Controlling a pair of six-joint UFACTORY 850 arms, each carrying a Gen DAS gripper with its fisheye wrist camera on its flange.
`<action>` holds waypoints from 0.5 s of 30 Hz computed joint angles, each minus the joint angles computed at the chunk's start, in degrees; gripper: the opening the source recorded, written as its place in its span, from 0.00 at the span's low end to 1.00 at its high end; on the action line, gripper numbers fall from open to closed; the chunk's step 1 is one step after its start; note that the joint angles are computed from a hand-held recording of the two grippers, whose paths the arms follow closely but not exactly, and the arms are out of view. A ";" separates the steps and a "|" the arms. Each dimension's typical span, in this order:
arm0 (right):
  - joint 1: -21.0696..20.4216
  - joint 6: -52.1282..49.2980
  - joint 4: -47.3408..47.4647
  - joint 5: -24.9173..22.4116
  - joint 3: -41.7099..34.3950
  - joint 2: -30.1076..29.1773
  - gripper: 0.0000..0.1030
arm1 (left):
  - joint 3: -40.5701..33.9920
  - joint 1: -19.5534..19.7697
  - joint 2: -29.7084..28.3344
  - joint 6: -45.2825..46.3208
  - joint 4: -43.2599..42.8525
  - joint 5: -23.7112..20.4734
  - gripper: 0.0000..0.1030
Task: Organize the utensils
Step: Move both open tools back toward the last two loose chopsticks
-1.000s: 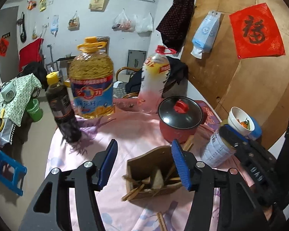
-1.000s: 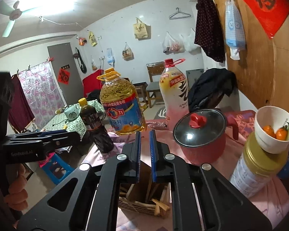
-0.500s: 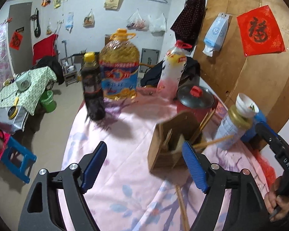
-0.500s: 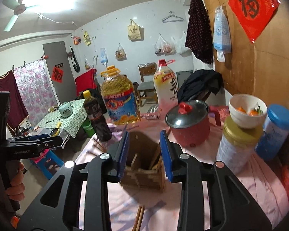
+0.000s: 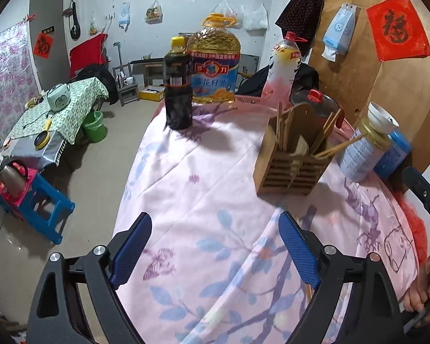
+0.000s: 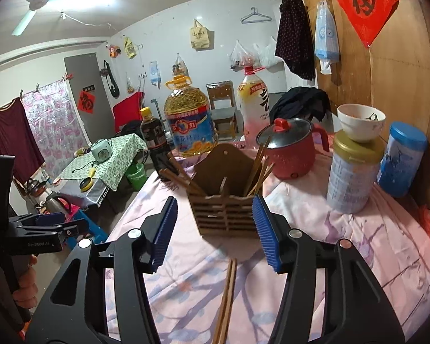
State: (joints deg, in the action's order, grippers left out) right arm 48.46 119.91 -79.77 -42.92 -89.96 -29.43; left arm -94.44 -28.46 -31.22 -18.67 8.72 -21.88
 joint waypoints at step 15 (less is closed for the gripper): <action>3.74 7.96 2.13 -8.23 -0.24 -1.23 0.75 | 8.18 -0.64 4.59 -4.89 1.27 3.61 0.91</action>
State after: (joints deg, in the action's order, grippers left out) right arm 52.20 127.88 -77.64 -51.16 -90.20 -30.66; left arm -86.26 -29.10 -26.63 -23.56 9.99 -18.27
